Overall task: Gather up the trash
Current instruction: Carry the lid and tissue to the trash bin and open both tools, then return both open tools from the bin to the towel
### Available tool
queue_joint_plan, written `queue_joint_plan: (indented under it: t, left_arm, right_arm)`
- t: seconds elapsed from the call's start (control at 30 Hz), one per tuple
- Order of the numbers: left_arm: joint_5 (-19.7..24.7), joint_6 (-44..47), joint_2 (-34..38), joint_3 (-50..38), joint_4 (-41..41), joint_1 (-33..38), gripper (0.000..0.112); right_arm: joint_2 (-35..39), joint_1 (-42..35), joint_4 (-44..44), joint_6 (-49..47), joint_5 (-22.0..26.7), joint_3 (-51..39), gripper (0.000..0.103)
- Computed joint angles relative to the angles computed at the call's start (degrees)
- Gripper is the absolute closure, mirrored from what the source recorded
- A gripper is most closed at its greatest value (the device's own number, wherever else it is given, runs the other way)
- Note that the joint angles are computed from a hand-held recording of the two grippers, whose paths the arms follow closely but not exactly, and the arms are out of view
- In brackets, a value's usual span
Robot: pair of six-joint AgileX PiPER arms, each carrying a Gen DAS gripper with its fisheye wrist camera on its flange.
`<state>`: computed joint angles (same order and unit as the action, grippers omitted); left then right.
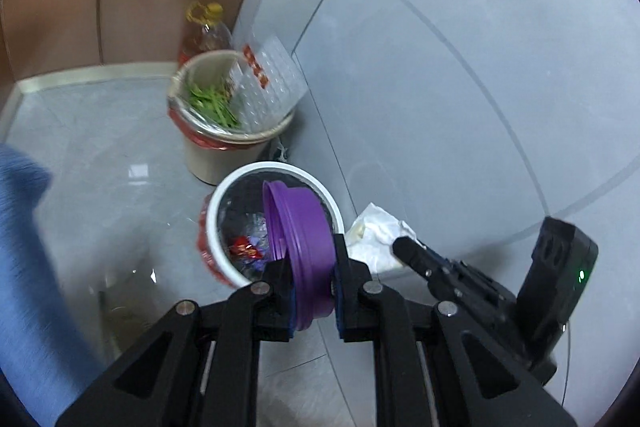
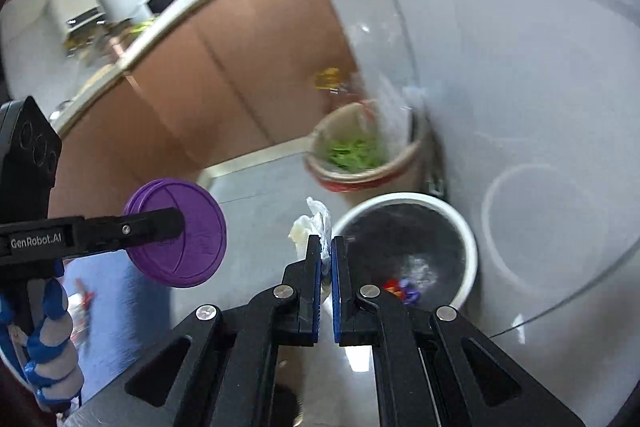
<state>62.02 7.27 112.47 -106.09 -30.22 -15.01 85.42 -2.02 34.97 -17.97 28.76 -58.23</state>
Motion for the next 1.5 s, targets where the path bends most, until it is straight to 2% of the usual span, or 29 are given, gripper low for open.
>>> queue_joint_plan:
  t: [0.13, 0.27, 0.3, 0.4, 0.47, 0.57, 0.67, 0.83, 1.03, 1.2, 1.27, 1.37, 1.5]
  left_arm:
    - [0.7, -3.2, 8.7, -9.0, 1.0, -2.0, 0.098]
    - [2.2, -5.5, 14.9, -15.9, 1.6, -2.9, 0.094]
    - [1.9, -5.9, 15.4, -16.1, 1.3, -2.9, 0.092]
    - [1.2, -6.0, 15.9, -15.9, 0.6, -2.7, 0.081]
    - [1.0, -5.5, 15.2, -14.6, 0.2, -2.3, 0.079]
    - [-0.1, -4.9, 13.2, -11.7, -0.4, -1.7, 0.079]
    - [-2.8, -3.7, 8.8, -6.0, -1.0, -1.0, 0.079]
    - [-9.6, -3.5, -3.8, 6.1, 0.6, -0.2, 0.079]
    - [-13.0, -6.2, -18.9, 16.4, 4.9, 0.7, 0.079]
    - [-14.2, -8.9, -31.6, 23.3, 8.8, 2.0, 0.058]
    - [-13.5, -8.5, -36.6, 25.6, 8.7, 3.4, 0.058]
    - [-10.2, -4.8, -43.2, 28.0, 3.7, 8.7, 0.058]
    - [-1.7, 2.3, -51.0, 28.0, -2.4, 19.7, 0.058]
  right_arm:
    - [7.9, -1.5, -2.2, 0.7, -2.3, -3.6, 0.096]
    - [12.7, -1.0, -9.0, 6.2, -3.6, -6.5, 0.095]
    - [13.5, -0.9, -10.3, 7.1, -4.1, -6.8, 0.095]
    - [15.0, 0.2, -15.9, 11.8, -4.3, -8.1, 0.084]
    - [15.0, 0.7, -17.5, 12.5, -4.9, -7.9, 0.076]
    - [14.2, 1.5, -20.1, 14.8, -5.1, -7.2, 0.073]
    - [11.5, 1.8, -19.3, 15.0, -5.2, -5.3, 0.073]
    - [5.7, 4.4, -22.4, 18.9, -5.3, -2.3, 0.073]
    - [-5.8, 9.6, -29.1, 28.5, -3.2, 0.8, 0.066]
    - [-14.7, 17.9, -39.5, 40.2, 1.2, -0.1, 0.062]
    - [-17.7, 21.5, -43.0, 44.0, 3.4, -0.8, 0.062]
    - [-21.4, 27.7, -48.4, 49.8, 7.5, -2.9, 0.062]
    - [-25.3, 38.3, -57.9, 59.2, 14.2, -7.2, 0.062]
